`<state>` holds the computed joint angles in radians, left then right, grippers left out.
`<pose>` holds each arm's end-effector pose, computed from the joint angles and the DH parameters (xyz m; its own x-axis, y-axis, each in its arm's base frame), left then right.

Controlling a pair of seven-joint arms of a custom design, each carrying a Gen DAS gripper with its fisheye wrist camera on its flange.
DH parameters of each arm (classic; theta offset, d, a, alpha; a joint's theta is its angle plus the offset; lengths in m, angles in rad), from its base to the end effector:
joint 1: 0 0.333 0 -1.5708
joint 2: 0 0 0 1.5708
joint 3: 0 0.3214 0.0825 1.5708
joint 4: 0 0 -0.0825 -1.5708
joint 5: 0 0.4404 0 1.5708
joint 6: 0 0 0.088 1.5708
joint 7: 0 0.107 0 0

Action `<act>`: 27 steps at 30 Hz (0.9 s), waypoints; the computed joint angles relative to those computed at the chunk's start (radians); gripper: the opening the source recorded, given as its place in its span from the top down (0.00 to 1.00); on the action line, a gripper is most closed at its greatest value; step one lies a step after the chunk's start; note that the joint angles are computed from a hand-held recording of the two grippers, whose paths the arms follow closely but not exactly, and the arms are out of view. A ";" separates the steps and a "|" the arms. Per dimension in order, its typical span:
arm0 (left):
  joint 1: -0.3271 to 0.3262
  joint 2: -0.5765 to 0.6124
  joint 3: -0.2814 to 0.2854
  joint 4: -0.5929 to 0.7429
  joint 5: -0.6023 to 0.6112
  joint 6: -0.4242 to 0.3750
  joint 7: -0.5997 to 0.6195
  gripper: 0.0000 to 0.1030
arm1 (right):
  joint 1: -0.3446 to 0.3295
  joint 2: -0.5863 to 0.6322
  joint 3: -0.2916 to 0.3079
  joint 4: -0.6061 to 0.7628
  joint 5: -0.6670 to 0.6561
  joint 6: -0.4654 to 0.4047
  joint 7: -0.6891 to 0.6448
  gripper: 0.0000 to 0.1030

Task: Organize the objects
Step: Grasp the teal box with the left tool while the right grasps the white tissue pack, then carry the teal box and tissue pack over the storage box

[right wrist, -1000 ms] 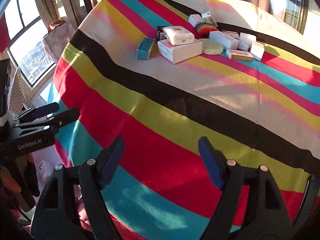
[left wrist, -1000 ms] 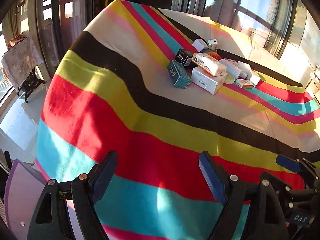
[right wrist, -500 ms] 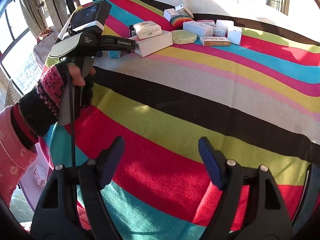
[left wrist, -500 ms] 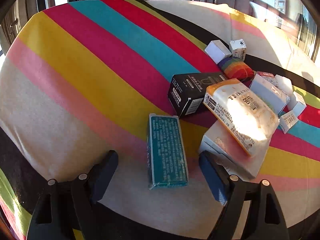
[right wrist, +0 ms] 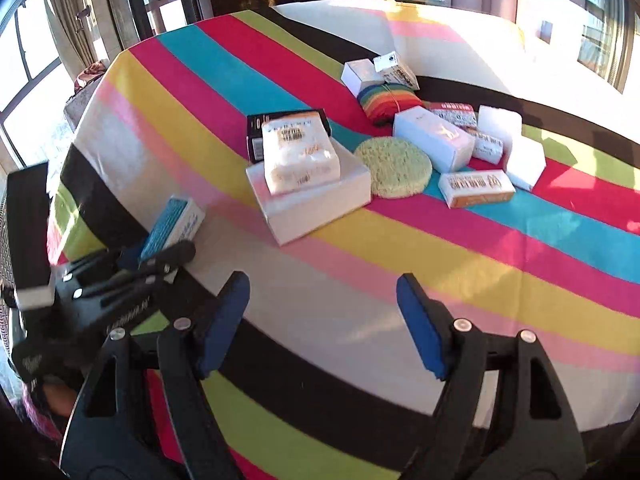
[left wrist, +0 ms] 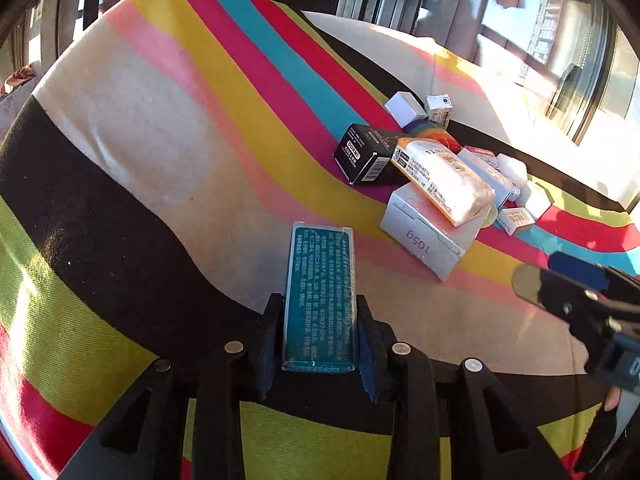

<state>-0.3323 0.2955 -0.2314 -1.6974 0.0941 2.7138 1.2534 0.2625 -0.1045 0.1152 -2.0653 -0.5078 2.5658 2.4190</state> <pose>0.6362 -0.3849 0.4942 -0.3391 -0.9215 0.1896 -0.7552 0.1464 -0.6389 0.5726 0.2375 0.5298 -0.1063 -0.9933 -0.0449 -0.7495 0.1097 -0.6529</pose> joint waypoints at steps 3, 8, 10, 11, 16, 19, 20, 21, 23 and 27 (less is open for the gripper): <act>0.006 0.012 -0.007 0.013 -0.023 0.003 0.008 0.65 | 0.001 0.124 -0.010 0.157 -0.053 -0.050 -0.013 0.20; 0.006 0.017 -0.007 0.019 -0.033 0.004 0.012 0.65 | 0.036 0.284 -0.058 0.342 -0.010 -0.140 -0.101 0.19; 0.004 0.021 -0.006 0.024 -0.033 0.003 0.011 0.65 | 0.045 0.283 -0.075 0.317 -0.002 -0.088 -0.124 0.21; 0.003 0.023 -0.006 0.027 -0.032 0.002 0.010 0.65 | 0.047 0.267 -0.078 0.295 0.010 -0.066 -0.133 0.43; 0.002 0.025 -0.005 0.029 -0.032 0.003 0.010 0.65 | 0.057 0.093 -0.069 0.073 -0.039 0.042 -0.044 0.47; 0.002 0.023 -0.003 0.026 -0.030 0.003 0.009 0.65 | 0.033 -0.039 -0.031 -0.088 -0.080 0.059 0.024 0.47; -0.001 0.024 -0.001 0.028 -0.025 0.001 0.006 0.65 | 0.021 -0.081 -0.018 -0.137 -0.083 0.057 0.045 0.47; -0.002 0.023 0.000 0.027 -0.021 0.000 0.005 0.65 | 0.012 -0.120 -0.009 -0.182 -0.071 0.056 0.051 0.47; -0.004 0.022 0.003 0.026 -0.013 -0.002 0.000 0.65 | -0.009 -0.180 0.008 -0.247 -0.043 0.035 0.047 0.47; -0.014 0.026 0.011 0.035 0.012 -0.011 -0.015 0.65 | -0.045 -0.266 0.033 -0.339 -0.003 0.007 0.037 0.46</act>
